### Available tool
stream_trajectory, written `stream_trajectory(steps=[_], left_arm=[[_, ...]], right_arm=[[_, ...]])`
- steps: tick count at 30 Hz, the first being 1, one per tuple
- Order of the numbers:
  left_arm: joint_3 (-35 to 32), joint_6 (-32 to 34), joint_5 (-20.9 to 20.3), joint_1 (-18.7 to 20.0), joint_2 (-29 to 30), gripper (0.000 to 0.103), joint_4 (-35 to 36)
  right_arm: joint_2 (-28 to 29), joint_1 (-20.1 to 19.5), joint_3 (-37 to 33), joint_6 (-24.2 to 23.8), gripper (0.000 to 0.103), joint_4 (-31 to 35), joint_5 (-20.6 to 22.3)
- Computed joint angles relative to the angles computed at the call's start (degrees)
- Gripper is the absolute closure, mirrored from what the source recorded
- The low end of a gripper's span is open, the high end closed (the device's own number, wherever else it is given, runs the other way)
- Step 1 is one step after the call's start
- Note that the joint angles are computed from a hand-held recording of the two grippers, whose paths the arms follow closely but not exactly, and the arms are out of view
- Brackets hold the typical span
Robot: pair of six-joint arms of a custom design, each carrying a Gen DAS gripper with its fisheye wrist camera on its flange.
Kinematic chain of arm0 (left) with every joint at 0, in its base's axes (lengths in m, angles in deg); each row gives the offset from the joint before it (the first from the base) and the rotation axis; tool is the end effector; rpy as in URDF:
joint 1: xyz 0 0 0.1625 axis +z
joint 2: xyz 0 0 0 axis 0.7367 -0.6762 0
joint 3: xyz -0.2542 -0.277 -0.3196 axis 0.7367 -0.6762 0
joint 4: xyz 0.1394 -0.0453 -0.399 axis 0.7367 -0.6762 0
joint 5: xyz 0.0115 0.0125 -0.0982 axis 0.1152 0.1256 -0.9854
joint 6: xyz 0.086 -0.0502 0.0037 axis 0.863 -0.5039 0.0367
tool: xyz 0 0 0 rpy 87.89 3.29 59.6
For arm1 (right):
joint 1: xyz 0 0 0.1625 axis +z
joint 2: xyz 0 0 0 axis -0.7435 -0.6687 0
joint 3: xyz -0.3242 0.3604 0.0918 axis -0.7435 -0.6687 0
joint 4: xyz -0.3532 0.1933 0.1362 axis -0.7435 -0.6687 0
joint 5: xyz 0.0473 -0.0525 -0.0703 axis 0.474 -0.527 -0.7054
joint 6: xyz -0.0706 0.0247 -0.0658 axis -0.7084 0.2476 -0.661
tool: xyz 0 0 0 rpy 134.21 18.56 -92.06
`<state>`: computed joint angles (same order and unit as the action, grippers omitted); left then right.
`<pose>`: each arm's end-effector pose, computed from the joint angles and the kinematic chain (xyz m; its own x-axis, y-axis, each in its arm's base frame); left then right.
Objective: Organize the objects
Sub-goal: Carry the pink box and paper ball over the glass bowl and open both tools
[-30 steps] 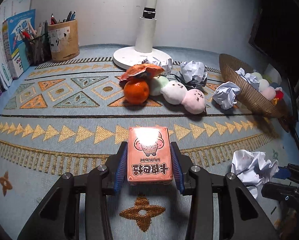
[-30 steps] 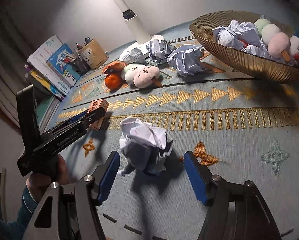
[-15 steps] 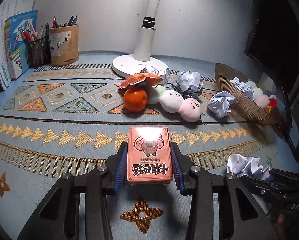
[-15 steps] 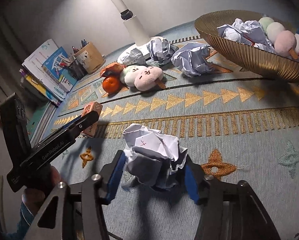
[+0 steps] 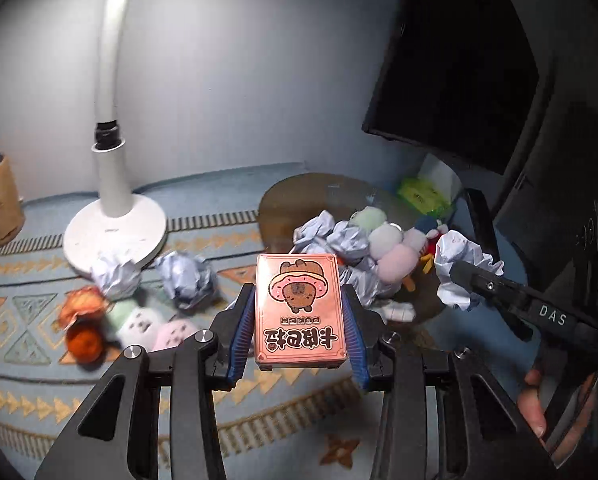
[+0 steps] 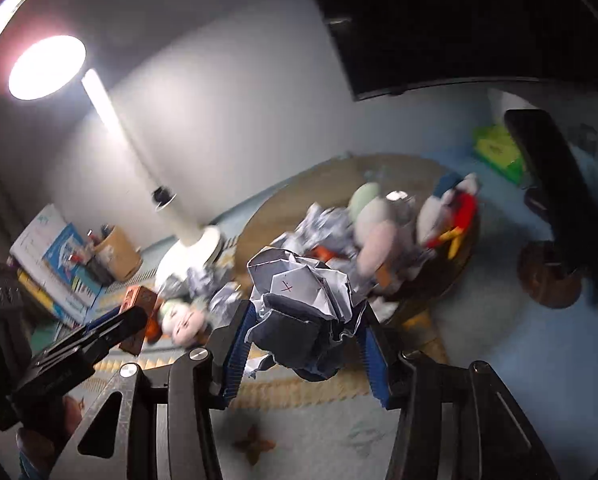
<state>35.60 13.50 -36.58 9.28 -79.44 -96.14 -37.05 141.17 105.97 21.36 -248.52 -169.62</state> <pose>-0.2399 -0.7279 0.1503 -0.8587 0.0675 -0.5081 0.4285 0.6383 -0.6395 0.1547 -0.7276 0.2223 -0.8891 -0.2156 0.4037 -0.4327 0.6836 -0.5878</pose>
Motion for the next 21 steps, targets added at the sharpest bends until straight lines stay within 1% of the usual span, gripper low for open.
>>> stream_trajectory(steps=[2, 4, 7, 9, 10, 11, 12, 13, 14, 16, 18, 21], left_arm=[[-5.8, -1.5, -1.5, 1.2, 2.8, 0.065, 4.4], [-10.1, -2.0, -3.4, 2.2, 5.1, 0.065, 6.0], [-15.4, -0.5, -3.1, 3.1, 8.3, 0.065, 8.0], [-18.5, 0.5, -3.6, 3.7, 9.8, 0.061, 9.6], [-19.7, 0.8, -4.0, 4.0, 10.4, 0.056, 10.1], [-20.8, 1.2, -3.6, 4.2, 11.0, 0.043, 10.4], [-21.6, 1.5, -2.4, 4.1, 11.4, 0.034, 10.3], [-21.4, 1.6, -1.8, 4.1, 11.4, 0.033, 9.3], [-20.6, 1.3, -1.6, 4.1, 10.8, 0.033, 8.7], [-17.7, 0.8, -1.8, 3.9, 8.9, 0.033, 7.2], [-13.4, 1.3, -1.4, 3.3, 6.3, 0.033, 3.4], [-5.0, 2.1, 0.3, 1.8, 1.5, 0.033, -3.7]], right_arm=[[1.4, -0.4, -5.3, 4.3, 0.054, 2.1, -1.0], [3.6, -0.5, -11.1, 7.7, 0.054, 5.0, -2.3], [7.4, 0.0, -19.5, 8.4, 0.054, 9.7, -3.5], [10.3, 0.8, -25.0, 7.7, 0.053, 12.1, -4.9], [11.7, 1.2, -27.4, 7.3, 0.052, 13.0, -5.2], [13.0, 1.6, -29.8, 6.5, 0.048, 13.8, -5.7], [14.3, 1.9, -32.0, 5.7, 0.044, 14.4, -5.8], [15.3, 2.1, -34.0, 5.0, 0.037, 15.8, -5.9], [16.0, 2.3, -35.2, 4.6, 0.037, 16.4, -6.8], [15.9, 2.5, -34.9, 4.2, 0.037, 15.8, -8.0], [13.9, 2.1, -31.7, 4.8, 0.037, 15.1, -6.3], [9.6, 1.6, -24.0, 5.3, 0.037, 12.4, -4.6]])
